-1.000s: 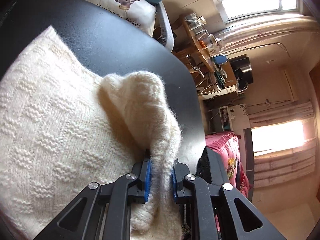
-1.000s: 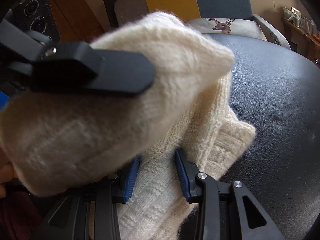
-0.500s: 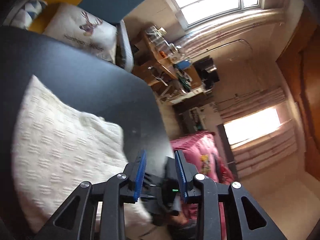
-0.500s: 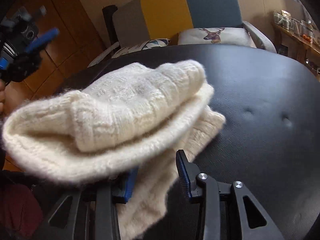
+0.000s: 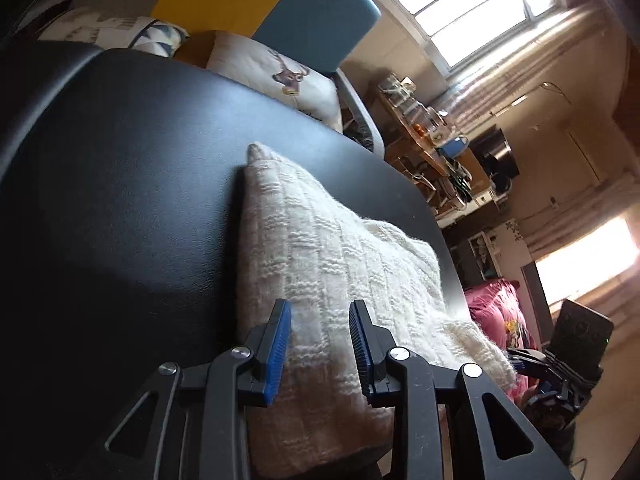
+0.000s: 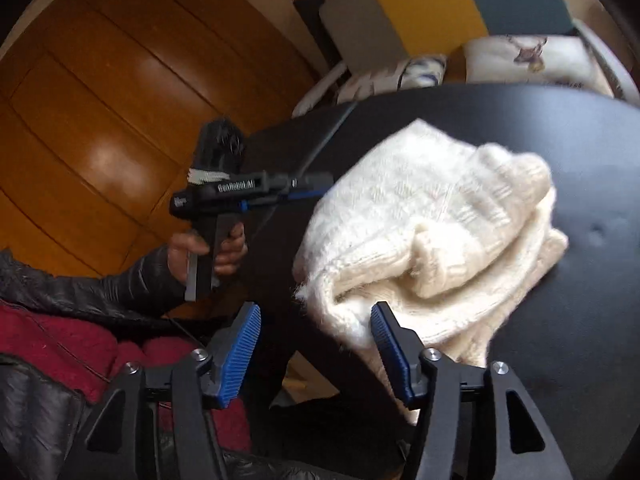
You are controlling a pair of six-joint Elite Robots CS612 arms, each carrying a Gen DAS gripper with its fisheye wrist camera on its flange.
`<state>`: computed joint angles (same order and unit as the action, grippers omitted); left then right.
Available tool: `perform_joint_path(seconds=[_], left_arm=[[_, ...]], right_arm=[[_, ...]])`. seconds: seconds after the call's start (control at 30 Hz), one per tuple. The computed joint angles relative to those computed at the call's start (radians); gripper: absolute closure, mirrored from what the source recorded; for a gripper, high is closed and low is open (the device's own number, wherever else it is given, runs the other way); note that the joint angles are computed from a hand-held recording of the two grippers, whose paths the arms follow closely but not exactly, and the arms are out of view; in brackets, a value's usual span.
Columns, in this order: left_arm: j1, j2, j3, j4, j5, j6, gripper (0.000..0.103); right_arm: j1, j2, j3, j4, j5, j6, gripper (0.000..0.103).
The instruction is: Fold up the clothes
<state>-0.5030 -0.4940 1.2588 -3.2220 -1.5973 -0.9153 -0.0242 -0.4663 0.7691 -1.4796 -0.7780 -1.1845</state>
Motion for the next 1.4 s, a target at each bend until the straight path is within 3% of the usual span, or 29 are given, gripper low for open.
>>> perform_joint_path(seconds=[0.07, 0.17, 0.27, 0.33, 0.4, 0.47, 0.53, 0.6, 0.73, 0.77, 0.87, 0.93, 1.0, 1.03, 1.1, 1.17, 1.3, 1.33, 1.4], left_arm=[[-0.003, 0.021, -0.045, 0.015, -0.004, 0.05, 0.073], [-0.009, 0.059, -0.122, 0.046, -0.055, 0.12, 0.073], [-0.02, 0.087, -0.169, 0.086, -0.089, 0.206, 0.073], [-0.029, 0.094, -0.168, 0.077, -0.084, 0.272, 0.072], [-0.031, 0.094, -0.167, 0.079, -0.079, 0.3, 0.072], [-0.032, 0.092, -0.168, 0.085, -0.077, 0.314, 0.072], [-0.034, 0.087, -0.162, 0.08, -0.065, 0.326, 0.072], [-0.038, 0.081, -0.154, 0.069, -0.051, 0.339, 0.072], [-0.05, 0.07, -0.14, 0.047, -0.017, 0.39, 0.071], [-0.053, 0.07, -0.14, 0.041, -0.025, 0.406, 0.071], [-0.055, 0.078, -0.148, 0.023, -0.1, 0.431, 0.071], [-0.06, 0.085, -0.16, 0.033, -0.149, 0.475, 0.071], [-0.063, 0.096, -0.18, 0.061, -0.22, 0.52, 0.069], [-0.065, 0.103, -0.193, 0.08, -0.26, 0.544, 0.067], [-0.068, 0.118, -0.227, 0.172, -0.343, 0.622, 0.06], [-0.077, 0.124, -0.245, 0.258, -0.349, 0.698, 0.057], [-0.085, 0.128, -0.25, 0.279, -0.346, 0.763, 0.054], [-0.081, 0.131, -0.258, 0.287, -0.366, 0.747, 0.054], [-0.073, 0.134, -0.27, 0.294, -0.409, 0.712, 0.054]], right_arm=[[0.017, 0.041, -0.06, 0.061, -0.041, 0.034, 0.042], [0.02, 0.058, -0.049, 0.082, -0.031, 0.06, 0.042], [-0.003, 0.068, -0.013, 0.096, -0.015, 0.09, 0.045], [-0.026, 0.072, 0.012, 0.11, 0.044, 0.1, 0.054], [-0.044, 0.058, 0.046, 0.092, 0.093, 0.164, 0.054], [-0.06, 0.025, 0.098, 0.03, 0.113, 0.227, 0.047], [-0.078, -0.014, 0.169, -0.103, 0.156, 0.315, 0.047], [-0.091, -0.04, 0.232, -0.289, 0.214, 0.458, 0.047], [-0.094, -0.01, 0.251, -0.618, 0.362, 0.791, 0.046], [-0.088, 0.009, 0.23, -0.681, 0.358, 0.872, 0.046], [-0.065, 0.067, 0.144, -0.707, 0.319, 1.015, 0.046], [-0.053, 0.091, 0.091, -0.674, 0.267, 1.008, 0.047], [-0.038, 0.093, 0.074, -0.688, 0.174, 0.984, 0.062], [-0.031, 0.094, 0.066, -0.695, 0.128, 0.972, 0.09], [-0.016, 0.069, 0.08, -0.716, 0.039, 0.914, 0.091], [-0.004, 0.05, 0.091, -0.747, -0.052, 0.869, 0.092], [0.013, 0.03, 0.103, -0.817, -0.24, 0.793, 0.093], [0.017, 0.045, 0.091, -0.784, -0.266, 0.779, 0.093], [0.003, 0.051, 0.105, -0.82, -0.224, 0.801, 0.093]])
